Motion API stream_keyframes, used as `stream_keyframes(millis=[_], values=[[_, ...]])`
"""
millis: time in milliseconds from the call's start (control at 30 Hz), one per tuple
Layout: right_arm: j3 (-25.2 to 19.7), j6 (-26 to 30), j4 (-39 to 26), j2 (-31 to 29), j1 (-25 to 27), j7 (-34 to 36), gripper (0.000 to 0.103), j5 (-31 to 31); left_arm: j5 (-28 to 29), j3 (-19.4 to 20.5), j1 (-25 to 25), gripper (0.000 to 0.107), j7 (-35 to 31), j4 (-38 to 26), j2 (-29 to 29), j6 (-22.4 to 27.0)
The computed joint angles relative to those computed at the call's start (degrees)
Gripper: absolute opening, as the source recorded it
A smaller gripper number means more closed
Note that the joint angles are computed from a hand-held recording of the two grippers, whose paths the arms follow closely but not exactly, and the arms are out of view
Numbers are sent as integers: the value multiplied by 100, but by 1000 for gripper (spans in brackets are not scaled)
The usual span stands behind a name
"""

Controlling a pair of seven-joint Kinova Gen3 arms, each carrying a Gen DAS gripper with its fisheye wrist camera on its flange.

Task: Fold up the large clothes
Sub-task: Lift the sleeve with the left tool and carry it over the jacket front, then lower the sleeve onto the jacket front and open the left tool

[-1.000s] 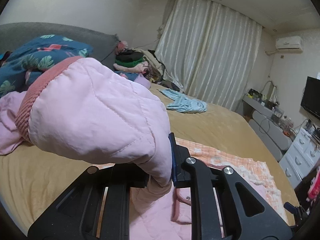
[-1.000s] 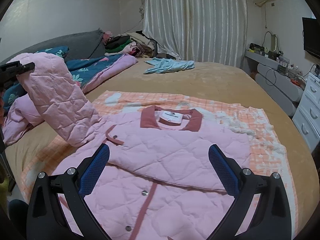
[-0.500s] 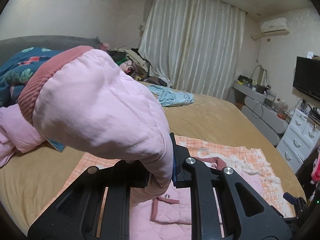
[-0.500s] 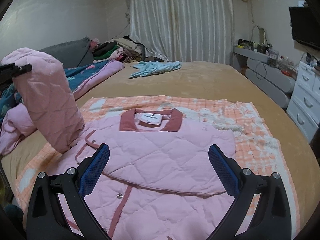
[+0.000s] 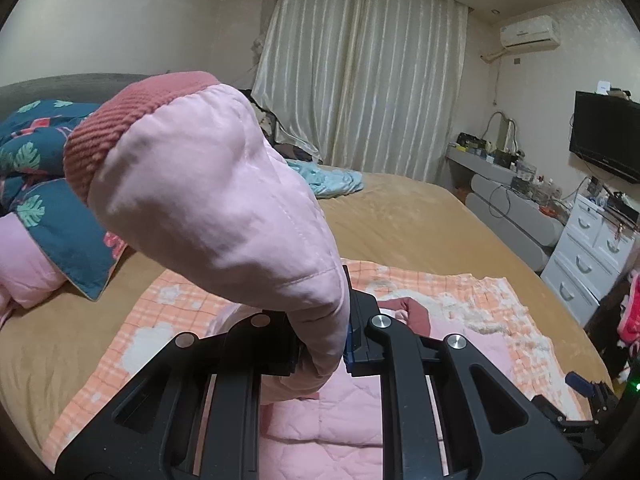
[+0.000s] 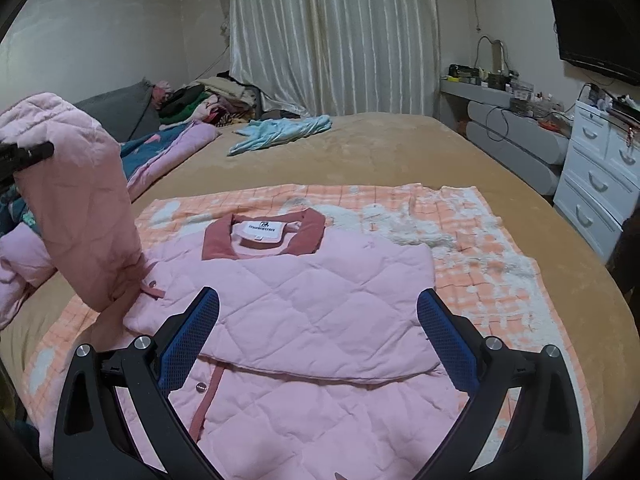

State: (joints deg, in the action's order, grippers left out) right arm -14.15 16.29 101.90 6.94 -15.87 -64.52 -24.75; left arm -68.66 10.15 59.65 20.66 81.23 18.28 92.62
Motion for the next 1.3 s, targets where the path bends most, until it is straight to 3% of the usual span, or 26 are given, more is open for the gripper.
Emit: stream_keyframes(millis=[533,1300], values=[[-50,109,-53,53,409,539,99,-752,77,-250,86,9,-559,-384,428,-617],[144,206,-109,75,540,416,99,-944,646,-787,169,9,-1766,-1050,1290,-1425]])
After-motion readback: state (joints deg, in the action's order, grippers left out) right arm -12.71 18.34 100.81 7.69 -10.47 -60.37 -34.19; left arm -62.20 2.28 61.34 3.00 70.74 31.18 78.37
